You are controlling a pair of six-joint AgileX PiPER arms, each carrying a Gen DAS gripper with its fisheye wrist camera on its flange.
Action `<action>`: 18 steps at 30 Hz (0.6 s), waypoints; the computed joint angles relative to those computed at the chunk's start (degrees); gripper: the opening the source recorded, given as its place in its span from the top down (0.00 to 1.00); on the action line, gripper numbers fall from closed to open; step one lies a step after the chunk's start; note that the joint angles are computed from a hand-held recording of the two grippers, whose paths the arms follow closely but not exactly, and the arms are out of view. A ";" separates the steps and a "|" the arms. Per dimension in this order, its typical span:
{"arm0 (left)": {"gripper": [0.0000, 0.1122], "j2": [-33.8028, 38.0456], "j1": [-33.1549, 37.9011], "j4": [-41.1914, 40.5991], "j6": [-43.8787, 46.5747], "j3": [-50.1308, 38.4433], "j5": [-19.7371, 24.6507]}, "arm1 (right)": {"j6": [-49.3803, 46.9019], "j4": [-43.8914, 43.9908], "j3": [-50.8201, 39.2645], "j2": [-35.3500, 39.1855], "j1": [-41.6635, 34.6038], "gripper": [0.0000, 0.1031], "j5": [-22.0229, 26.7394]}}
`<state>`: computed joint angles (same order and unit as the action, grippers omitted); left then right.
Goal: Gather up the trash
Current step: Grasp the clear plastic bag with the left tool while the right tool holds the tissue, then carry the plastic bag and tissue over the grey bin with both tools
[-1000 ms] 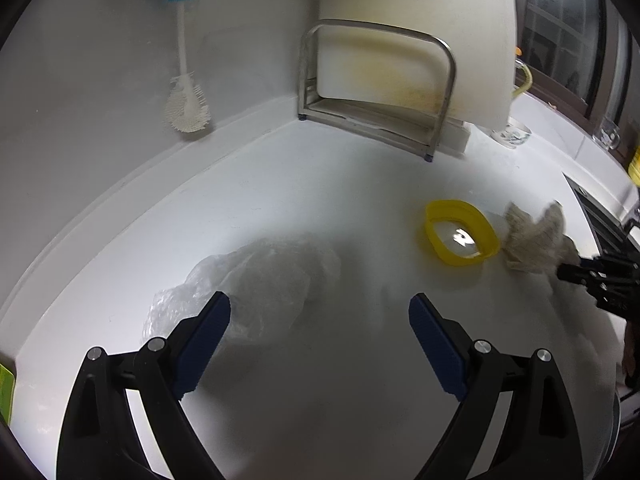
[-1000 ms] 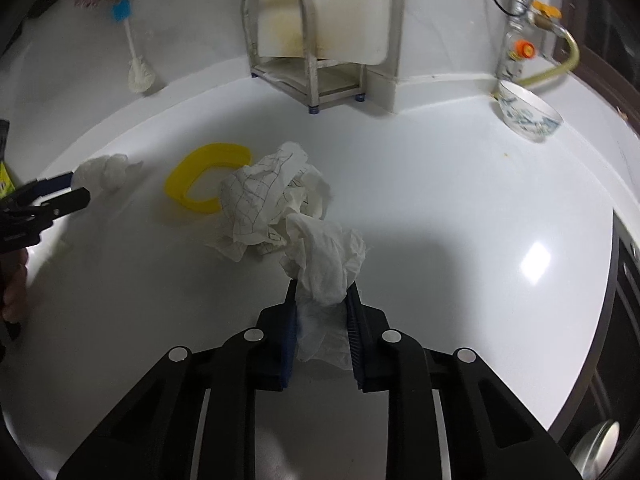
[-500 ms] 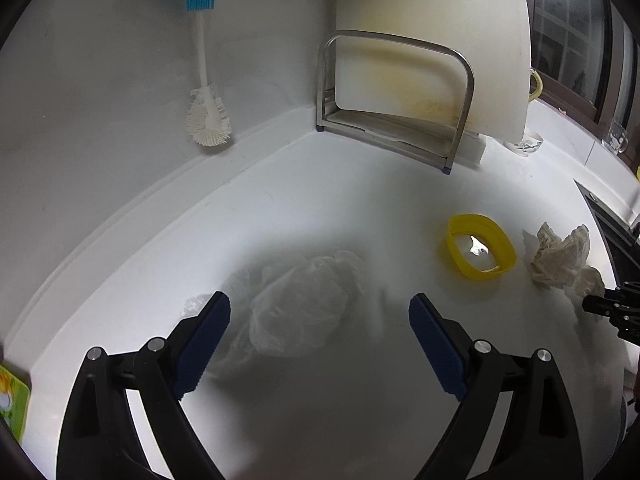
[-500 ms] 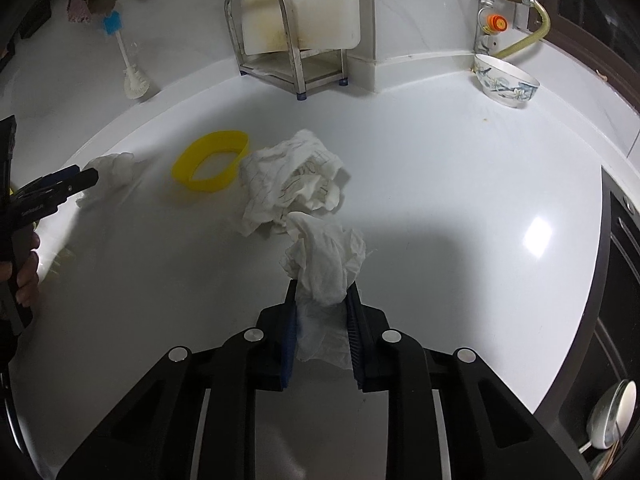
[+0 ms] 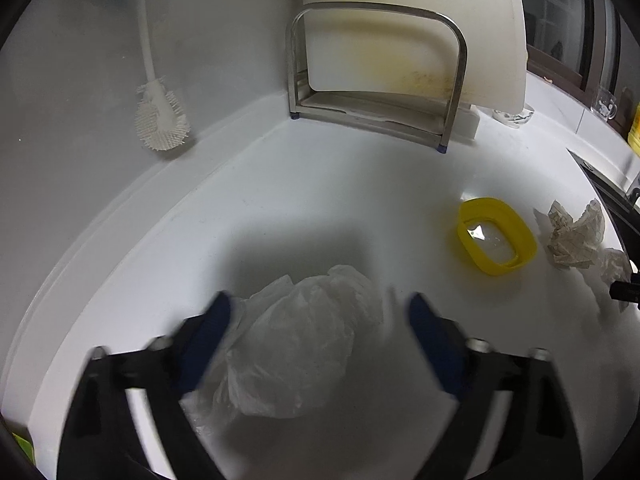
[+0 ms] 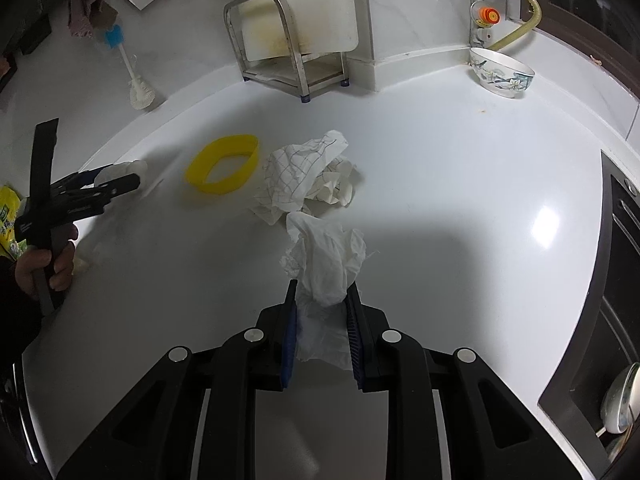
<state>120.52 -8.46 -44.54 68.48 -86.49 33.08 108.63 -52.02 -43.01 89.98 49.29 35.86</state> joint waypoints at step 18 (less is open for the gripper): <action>0.68 -12.60 -2.08 5.65 -10.31 14.54 -0.94 | 3.96 2.43 -0.93 -2.34 8.13 0.79 5.81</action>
<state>107.92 -10.54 -38.90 58.17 -71.94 32.14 112.59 -49.59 -43.94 87.65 57.43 41.67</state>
